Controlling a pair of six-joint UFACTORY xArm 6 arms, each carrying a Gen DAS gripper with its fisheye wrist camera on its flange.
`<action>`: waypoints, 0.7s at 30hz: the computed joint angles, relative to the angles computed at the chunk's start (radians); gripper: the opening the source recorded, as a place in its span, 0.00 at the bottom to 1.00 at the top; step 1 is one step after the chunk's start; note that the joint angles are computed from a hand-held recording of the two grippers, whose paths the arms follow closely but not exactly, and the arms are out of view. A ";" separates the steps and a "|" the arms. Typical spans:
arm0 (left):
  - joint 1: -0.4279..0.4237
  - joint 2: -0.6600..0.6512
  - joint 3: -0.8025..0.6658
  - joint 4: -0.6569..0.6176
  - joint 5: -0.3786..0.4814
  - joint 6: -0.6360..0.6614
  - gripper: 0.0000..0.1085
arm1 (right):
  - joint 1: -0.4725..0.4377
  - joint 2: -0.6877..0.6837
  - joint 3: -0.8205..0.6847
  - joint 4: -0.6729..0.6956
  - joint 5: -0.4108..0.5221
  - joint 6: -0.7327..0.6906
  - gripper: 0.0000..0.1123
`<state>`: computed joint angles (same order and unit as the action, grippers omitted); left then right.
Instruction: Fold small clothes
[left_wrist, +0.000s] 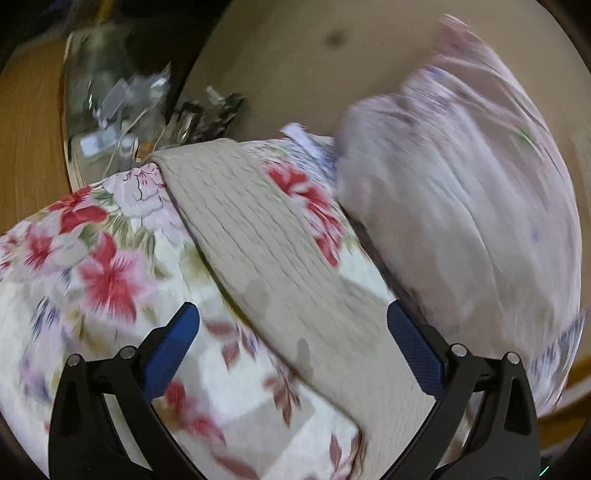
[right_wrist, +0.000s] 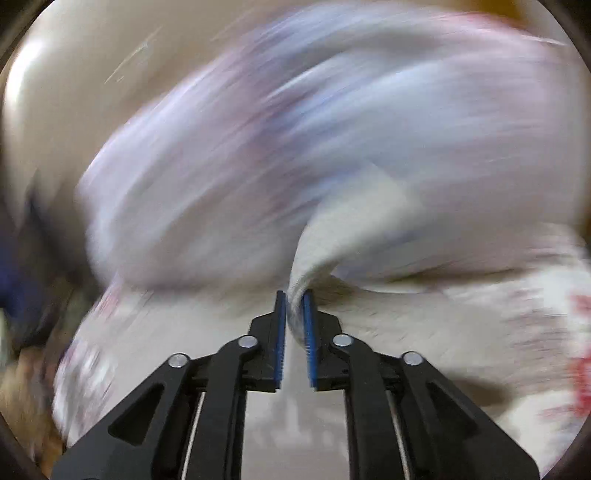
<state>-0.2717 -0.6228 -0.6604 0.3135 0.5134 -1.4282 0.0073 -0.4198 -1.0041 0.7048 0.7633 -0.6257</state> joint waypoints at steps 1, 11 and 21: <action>0.026 0.006 0.014 -0.035 -0.028 0.016 0.89 | 0.062 -0.006 0.017 -0.029 0.038 0.017 0.37; 0.159 -0.009 0.126 -0.179 -0.253 0.033 0.73 | 0.006 -0.112 0.134 -0.192 0.111 0.246 0.67; 0.196 0.035 0.149 -0.277 -0.395 0.035 0.05 | -0.072 -0.102 0.115 -0.254 0.243 0.111 0.68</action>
